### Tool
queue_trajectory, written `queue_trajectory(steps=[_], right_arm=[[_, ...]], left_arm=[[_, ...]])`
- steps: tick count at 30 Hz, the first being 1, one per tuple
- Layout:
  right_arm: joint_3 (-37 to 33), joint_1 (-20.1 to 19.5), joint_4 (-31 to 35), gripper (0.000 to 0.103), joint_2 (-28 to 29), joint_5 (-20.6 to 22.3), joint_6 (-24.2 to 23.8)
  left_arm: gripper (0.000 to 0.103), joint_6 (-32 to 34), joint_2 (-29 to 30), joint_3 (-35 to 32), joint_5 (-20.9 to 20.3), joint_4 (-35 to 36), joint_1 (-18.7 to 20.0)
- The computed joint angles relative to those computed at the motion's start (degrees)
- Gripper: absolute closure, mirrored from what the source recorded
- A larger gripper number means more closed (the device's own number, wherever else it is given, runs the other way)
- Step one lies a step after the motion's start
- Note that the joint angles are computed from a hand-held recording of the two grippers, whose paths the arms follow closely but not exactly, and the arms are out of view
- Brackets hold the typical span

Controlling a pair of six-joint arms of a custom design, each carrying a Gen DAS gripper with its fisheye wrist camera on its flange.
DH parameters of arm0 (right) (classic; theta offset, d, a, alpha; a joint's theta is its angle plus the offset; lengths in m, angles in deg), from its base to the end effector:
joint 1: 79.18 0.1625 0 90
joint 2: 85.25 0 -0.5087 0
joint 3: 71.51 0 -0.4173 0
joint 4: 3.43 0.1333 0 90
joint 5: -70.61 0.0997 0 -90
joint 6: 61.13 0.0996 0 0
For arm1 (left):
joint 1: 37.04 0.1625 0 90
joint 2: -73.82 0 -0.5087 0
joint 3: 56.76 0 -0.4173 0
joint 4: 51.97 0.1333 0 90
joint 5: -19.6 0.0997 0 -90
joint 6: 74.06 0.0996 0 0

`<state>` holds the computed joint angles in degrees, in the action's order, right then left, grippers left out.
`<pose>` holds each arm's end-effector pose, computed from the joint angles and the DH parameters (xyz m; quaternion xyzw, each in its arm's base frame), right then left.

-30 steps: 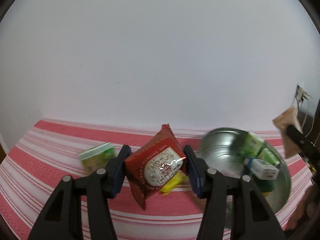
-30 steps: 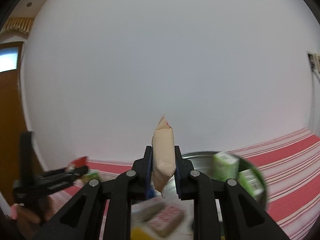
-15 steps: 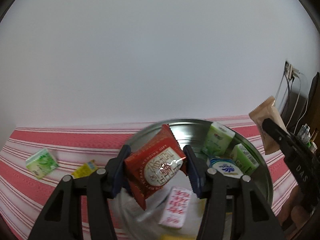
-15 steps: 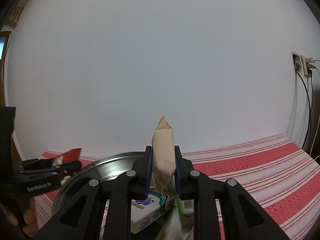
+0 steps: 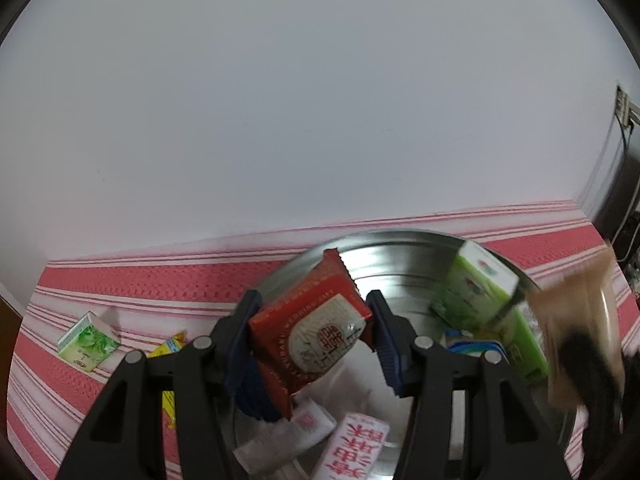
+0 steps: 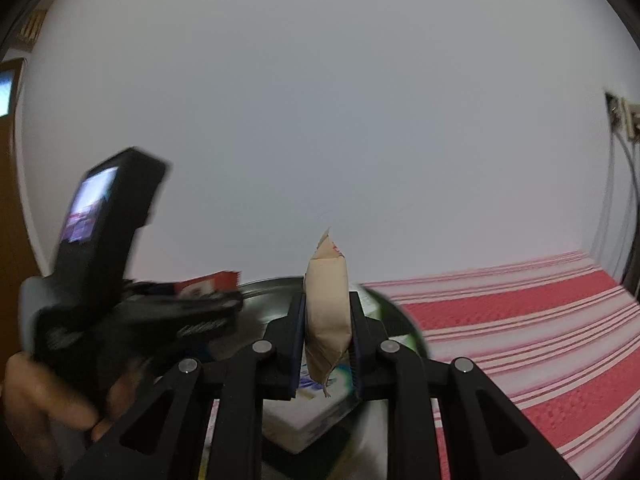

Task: Organize objects
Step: 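Carry the red snack and beige pouch in both tools over the tin, then open both tools to drop the snack and pouch into the tin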

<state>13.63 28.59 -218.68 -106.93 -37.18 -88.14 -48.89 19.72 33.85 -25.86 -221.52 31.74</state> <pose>0.3390 -0.7208 0.0201 0.2495 -0.8141 0.4950 0.1731 -0.0839 -0.7774 0.3425 0.2113 0.8461 -0.3271 0.3640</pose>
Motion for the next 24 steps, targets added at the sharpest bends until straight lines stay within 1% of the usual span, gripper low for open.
queue_trajectory(steps=[2,4,6,8,11,13,15,16,17,18,19,20,21,22,23,24], right_arm=[[1.4,0.4,1.5,0.082,-0.6,1.7,0.4],[1.5,0.6,4.5,0.082,-0.7,2.4,-0.8],[0.9,1.0,6.9,0.082,-0.3,1.9,-1.5],[0.7,1.1,8.0,0.082,-0.1,1.4,-2.0],[0.6,0.8,10.2,0.082,-0.3,1.5,-0.9],[0.7,0.4,12.7,0.081,-0.8,2.3,0.7],[0.5,0.0,16.6,0.080,-1.4,3.1,3.2],[0.3,-0.1,17.4,0.080,-1.5,3.0,4.4],[0.3,-0.2,17.7,0.077,-1.5,2.8,5.2],[0.3,-0.3,17.4,0.076,-1.6,2.6,5.8],[0.6,-0.4,15.6,0.073,-1.6,2.5,6.1],[0.9,-0.5,13.6,0.070,-1.6,2.8,6.3],[1.7,-0.7,11.0,0.069,-1.8,3.9,6.2],[2.5,-1.0,9.0,0.064,-2.1,5.5,6.3],[2.2,-1.2,7.5,0.055,-1.9,6.5,6.3],[2.6,-1.3,4.6,0.050,-1.8,7.2,6.3]], left_arm=[[0.049,-0.7,0.6,-1.6,1.3,1.6,0.1],[0.049,-2.0,1.3,-3.1,2.3,3.7,0.3],[0.049,-3.3,1.9,-4.3,2.5,5.4,0.5],[0.049,-3.7,2.0,-5.0,3.0,6.1,0.7],[0.049,-4.8,3.2,-6.3,3.8,6.9,0.7],[0.049,-4.3,3.7,-6.8,4.4,6.7,0.6],[0.039,-3.8,3.8,-6.7,4.4,6.5,0.7],[0.027,-3.6,3.8,-6.6,4.3,6.0,0.6],[0.020,-2.8,4.0,-6.2,5.0,4.1,0.2],[0.016,-1.8,4.0,-5.9,5.0,2.5,0.1],[0.007,-0.9,3.9,-5.5,4.5,1.2,-0.1],[0.000,-0.5,3.8,-5.3,4.2,0.7,-0.1],[0.000,-0.2,3.6,-5.0,3.9,-0.1,-0.3],[0.000,-0.2,3.3,-4.7,3.4,-0.4,-0.4],[0.000,-0.4,2.9,-4.3,2.6,-0.3,-0.5],[0.000,-0.6,2.6,-4.0,2.2,-0.2,-0.6]])
